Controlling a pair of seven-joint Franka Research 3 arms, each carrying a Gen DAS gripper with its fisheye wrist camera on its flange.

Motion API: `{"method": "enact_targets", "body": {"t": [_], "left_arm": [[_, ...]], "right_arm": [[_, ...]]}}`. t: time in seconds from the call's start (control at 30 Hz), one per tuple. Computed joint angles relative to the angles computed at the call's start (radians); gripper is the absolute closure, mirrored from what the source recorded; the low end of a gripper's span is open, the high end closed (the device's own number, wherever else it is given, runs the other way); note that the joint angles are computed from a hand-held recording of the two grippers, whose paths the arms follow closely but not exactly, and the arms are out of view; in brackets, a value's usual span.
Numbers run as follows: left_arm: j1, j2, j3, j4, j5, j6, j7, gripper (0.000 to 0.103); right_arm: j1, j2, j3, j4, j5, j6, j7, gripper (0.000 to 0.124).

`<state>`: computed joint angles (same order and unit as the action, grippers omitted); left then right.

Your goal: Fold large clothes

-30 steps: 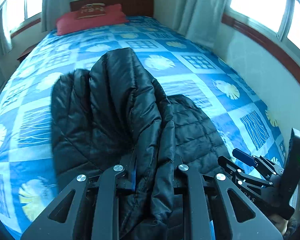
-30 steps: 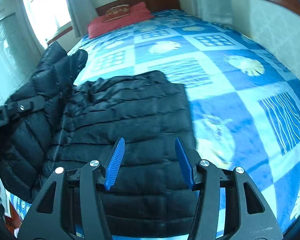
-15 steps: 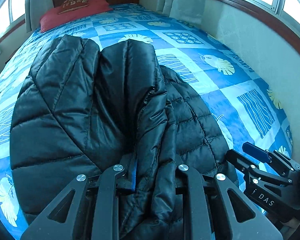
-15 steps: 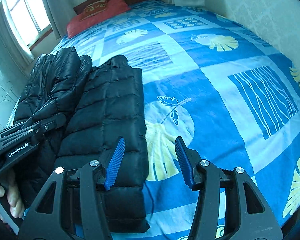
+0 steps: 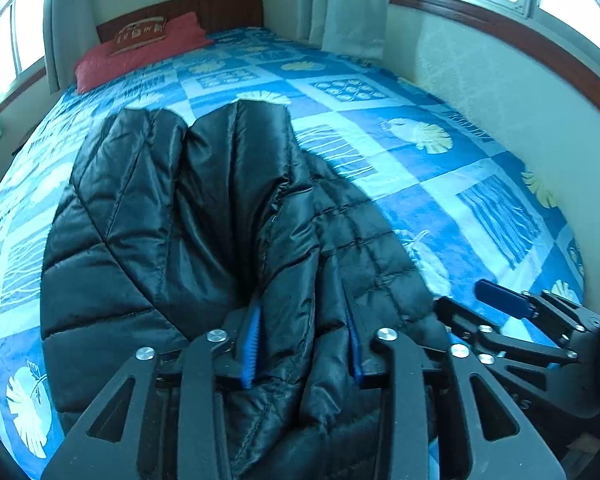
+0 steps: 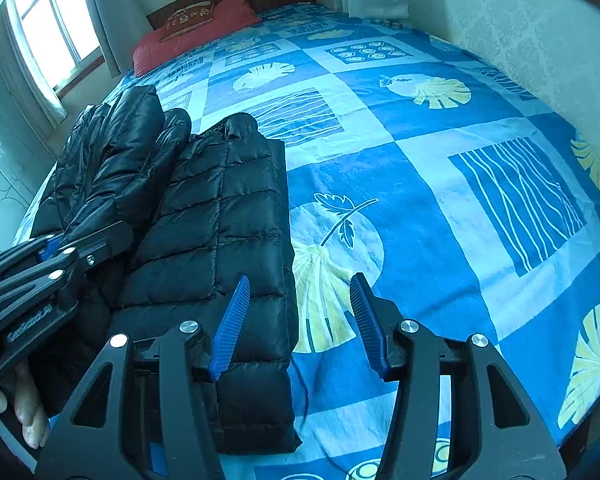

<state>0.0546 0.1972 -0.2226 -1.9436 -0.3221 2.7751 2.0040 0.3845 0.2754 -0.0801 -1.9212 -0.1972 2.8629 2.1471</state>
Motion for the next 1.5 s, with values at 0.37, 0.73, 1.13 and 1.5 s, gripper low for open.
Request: {"method": "enact_targets", "body": {"t": [0.37,0.73,1.13,1.5], "left_arm": [[-0.003,-0.171,0.030,-0.087,-0.400,-0.052,0.315,0.047],[0.058,-0.148,0.172,-0.120,-0.374,0.073,0.202,0.035],[0.170,-0.068,0.118,-0.103,-0.399,0.016,0.205,0.035],[0.160,-0.042,0.080,-0.039,-0.499,-0.045,0.331,0.035]], "right_arm": [[0.021,-0.056,-0.011,-0.025,-0.127,-0.011,0.114,0.072],[0.011,0.043,0.083,0.151,0.030,-0.009,-0.055,0.058],[0.000,0.243,0.142,0.425,0.291,-0.231,-0.271,0.082],[0.058,0.158,-0.012,0.283,0.089,-0.096,-0.088,0.107]]}}
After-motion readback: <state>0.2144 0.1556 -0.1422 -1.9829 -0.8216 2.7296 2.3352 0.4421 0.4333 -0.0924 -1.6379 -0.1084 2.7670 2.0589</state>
